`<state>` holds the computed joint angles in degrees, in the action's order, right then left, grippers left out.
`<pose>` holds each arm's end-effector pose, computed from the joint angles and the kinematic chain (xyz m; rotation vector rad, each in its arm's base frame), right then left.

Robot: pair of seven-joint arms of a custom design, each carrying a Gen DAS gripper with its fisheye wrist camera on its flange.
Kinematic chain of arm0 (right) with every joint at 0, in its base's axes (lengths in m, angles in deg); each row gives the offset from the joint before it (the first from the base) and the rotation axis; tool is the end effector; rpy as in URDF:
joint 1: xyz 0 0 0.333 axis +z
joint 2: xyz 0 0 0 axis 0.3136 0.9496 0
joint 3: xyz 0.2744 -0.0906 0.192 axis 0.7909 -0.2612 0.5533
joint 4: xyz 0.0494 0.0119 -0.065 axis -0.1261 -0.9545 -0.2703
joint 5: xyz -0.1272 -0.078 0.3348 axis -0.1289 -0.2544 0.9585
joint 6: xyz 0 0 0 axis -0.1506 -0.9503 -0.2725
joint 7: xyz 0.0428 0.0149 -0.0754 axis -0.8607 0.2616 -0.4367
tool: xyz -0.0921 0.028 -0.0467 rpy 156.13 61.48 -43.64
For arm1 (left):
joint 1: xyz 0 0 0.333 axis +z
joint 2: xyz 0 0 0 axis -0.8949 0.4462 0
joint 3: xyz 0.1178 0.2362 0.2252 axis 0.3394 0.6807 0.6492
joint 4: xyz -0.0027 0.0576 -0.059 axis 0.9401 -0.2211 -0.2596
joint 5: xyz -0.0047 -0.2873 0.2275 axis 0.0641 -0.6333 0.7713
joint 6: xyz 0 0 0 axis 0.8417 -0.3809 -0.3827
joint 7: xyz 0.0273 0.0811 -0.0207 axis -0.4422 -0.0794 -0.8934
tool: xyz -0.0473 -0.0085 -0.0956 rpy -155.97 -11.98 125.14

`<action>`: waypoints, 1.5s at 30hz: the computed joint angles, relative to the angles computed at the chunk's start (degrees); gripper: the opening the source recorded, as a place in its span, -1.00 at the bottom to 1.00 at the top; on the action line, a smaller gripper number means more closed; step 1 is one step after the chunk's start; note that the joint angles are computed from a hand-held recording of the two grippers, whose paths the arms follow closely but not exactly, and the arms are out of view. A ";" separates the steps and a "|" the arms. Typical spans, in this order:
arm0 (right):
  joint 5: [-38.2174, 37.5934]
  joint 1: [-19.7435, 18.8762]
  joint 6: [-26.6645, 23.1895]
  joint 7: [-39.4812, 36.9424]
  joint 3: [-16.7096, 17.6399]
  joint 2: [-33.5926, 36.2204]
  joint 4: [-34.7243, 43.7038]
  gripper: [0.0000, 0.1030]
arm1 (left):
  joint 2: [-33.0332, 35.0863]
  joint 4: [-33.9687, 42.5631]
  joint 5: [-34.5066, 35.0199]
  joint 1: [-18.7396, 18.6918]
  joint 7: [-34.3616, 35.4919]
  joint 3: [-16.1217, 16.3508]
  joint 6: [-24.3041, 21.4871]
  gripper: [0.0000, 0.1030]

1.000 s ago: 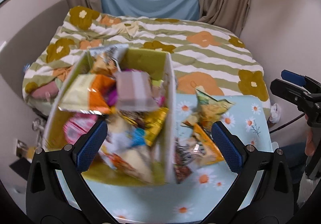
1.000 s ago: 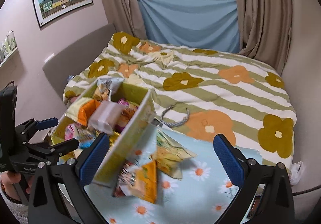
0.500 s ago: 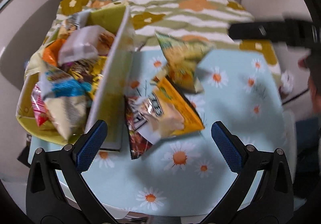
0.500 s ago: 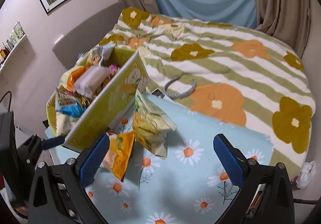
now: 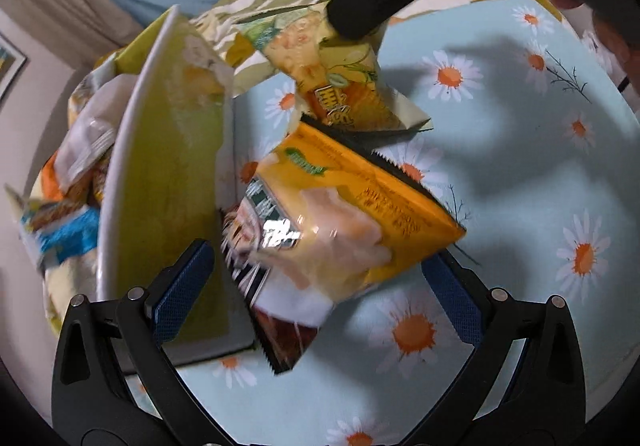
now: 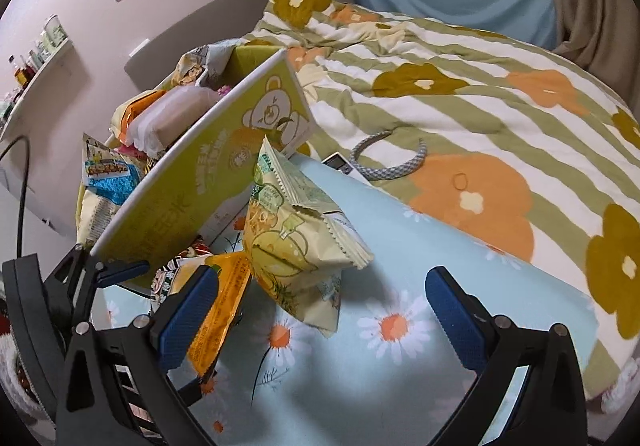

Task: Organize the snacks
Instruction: 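Grasp the orange barbecue bag with the left gripper while the right grasps the lemon soda bag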

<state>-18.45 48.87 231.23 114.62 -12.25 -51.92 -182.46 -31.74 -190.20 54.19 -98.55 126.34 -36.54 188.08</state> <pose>0.4496 0.3631 0.4902 -1.7590 1.7712 -0.2371 0.4134 -0.4919 0.4419 -0.7843 2.5094 -0.3222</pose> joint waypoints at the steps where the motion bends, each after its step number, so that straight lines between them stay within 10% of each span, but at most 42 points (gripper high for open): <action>1: 0.47 -0.17 0.59 -0.90 0.07 0.60 0.12 1.00 | 0.56 0.59 0.44 -0.18 0.33 0.05 -0.09 1.00; 13: 14.80 1.12 7.10 -13.38 -1.26 5.19 0.38 0.98 | 3.83 4.10 -1.97 -0.48 5.38 0.35 -2.46 0.50; 31: 22.72 2.21 5.95 -20.95 -1.94 9.39 4.36 0.16 | 1.88 2.37 -7.39 1.60 5.57 -0.03 -2.13 0.23; 45: 7.63 5.70 2.79 -6.81 -5.90 3.73 2.36 -0.17 | -1.86 0.54 -7.60 2.45 3.27 -0.35 -0.69 0.23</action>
<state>-10.83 54.57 234.03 107.81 -18.16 -48.19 -180.10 -33.60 -189.66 46.58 -96.10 129.61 -36.90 187.40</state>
